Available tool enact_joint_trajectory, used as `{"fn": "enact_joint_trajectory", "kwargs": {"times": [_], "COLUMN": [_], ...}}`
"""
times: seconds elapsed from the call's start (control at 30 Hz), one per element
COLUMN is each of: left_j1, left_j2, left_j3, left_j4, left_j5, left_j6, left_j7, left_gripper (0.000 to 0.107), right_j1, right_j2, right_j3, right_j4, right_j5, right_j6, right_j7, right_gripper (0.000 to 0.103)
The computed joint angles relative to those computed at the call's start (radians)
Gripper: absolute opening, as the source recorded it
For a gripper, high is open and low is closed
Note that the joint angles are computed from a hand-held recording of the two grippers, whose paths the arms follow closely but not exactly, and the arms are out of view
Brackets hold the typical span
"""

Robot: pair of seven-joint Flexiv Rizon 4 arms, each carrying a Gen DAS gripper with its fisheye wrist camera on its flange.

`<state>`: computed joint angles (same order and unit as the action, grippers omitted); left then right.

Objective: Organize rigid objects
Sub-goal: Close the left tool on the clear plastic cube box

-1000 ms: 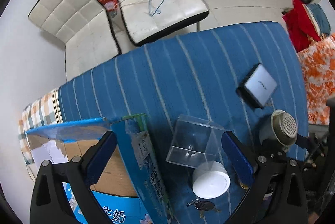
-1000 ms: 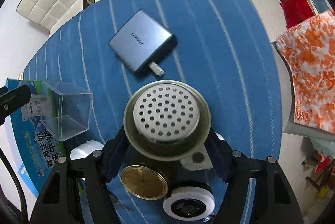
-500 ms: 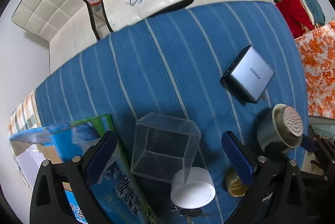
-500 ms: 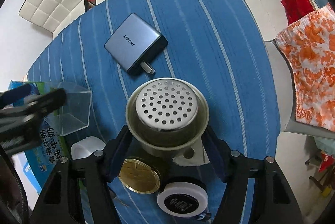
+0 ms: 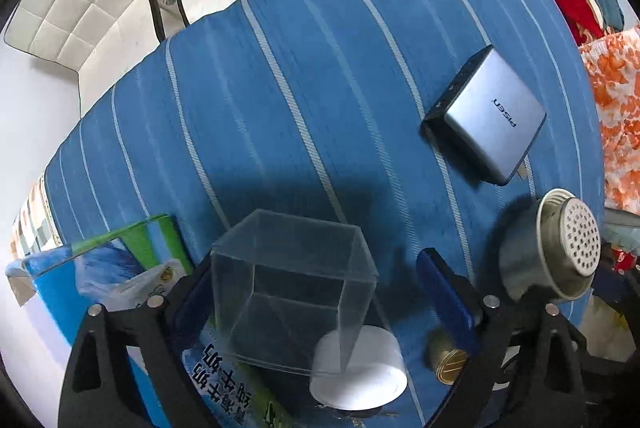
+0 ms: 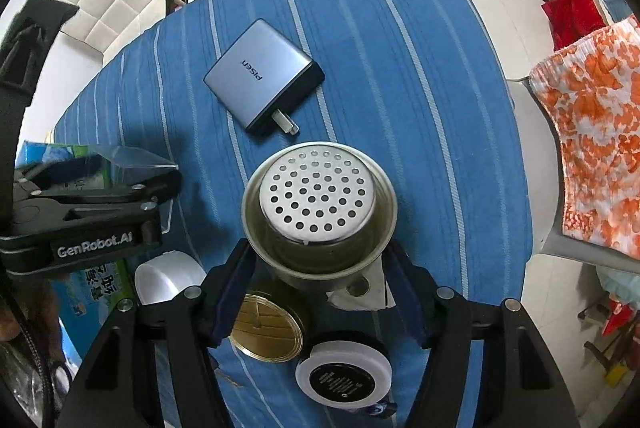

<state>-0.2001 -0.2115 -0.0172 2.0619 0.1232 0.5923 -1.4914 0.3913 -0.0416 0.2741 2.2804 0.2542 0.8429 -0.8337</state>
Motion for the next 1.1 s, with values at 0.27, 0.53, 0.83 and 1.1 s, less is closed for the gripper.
{"fn": "enact_joint_trajectory", "kwargs": {"times": [0.27,0.53,0.83,1.1], "left_j1": [0.028,0.053,0.068,0.047], "left_j2": [0.011,0.069,0.116,0.044], "left_j3": [-0.015,-0.007,0.002,-0.009], "left_j4": [0.052,0.058,0.063,0.055], "left_j5": [-0.183,-0.278,-0.210,-0.169], "left_j6": [0.000,-0.027,-0.030,-0.078], "left_j7": [0.042,0.115,0.125,0.096], "left_gripper": [0.095,0.095,0.095,0.095], "right_j1": [-0.003,-0.009,0.000,0.011], "right_j2": [0.011,0.046,0.064,0.069], "right_j3": [0.000,-0.006,-0.006,0.001], "right_j4": [0.007,0.007,0.009,0.024], "right_j5": [0.026,0.037,0.022,0.047], "right_j6": [0.004,-0.014,-0.035,-0.015], "right_j7": [-0.017,-0.030,-0.036,-0.046], "right_gripper": [0.068,0.068,0.068,0.068]}}
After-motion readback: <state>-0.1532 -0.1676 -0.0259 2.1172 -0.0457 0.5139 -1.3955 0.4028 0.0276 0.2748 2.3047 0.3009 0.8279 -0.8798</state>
